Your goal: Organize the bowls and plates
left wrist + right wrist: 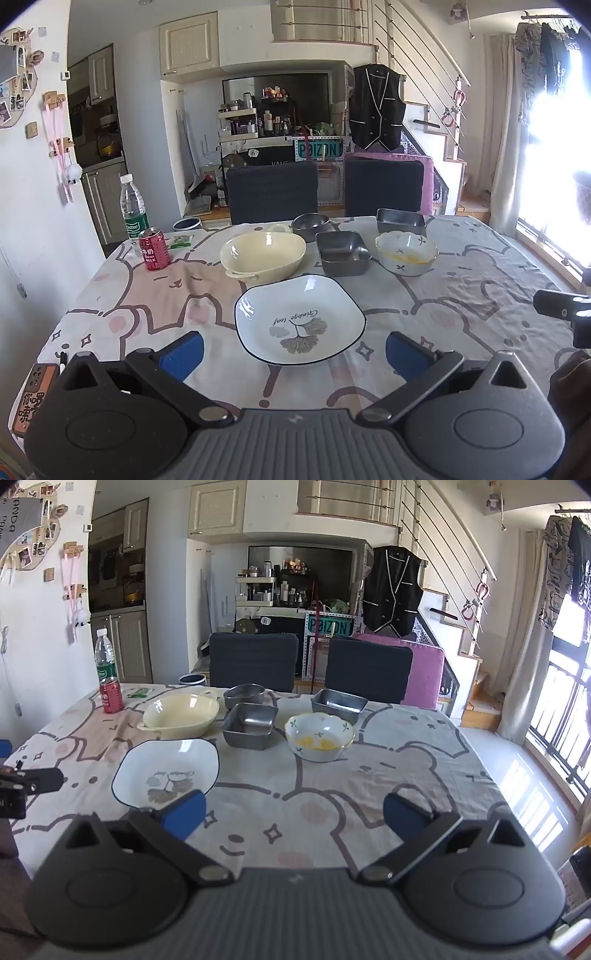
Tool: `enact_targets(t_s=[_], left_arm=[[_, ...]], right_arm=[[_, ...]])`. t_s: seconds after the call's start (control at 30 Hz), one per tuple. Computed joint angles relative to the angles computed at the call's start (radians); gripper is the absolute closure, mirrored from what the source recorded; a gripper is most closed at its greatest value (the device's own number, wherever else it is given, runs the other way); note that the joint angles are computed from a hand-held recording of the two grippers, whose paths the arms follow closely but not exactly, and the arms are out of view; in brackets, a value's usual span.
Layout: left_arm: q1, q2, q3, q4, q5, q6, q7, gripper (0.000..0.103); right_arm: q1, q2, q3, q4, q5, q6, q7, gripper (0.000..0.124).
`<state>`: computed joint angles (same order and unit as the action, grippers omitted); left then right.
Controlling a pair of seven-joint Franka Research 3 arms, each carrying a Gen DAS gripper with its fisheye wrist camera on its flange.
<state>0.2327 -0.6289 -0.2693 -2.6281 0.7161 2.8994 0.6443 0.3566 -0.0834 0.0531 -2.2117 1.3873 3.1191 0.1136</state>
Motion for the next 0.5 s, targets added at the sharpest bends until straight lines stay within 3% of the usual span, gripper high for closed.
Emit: enact_targets(t_s=[0.5], left_arm=[[0.001,0.003,0.003,0.002,0.009,0.007,0.001,0.000]], right_arm=[[-0.001,0.000,0.000,0.003,0.014,-0.003,-0.015,0.021]])
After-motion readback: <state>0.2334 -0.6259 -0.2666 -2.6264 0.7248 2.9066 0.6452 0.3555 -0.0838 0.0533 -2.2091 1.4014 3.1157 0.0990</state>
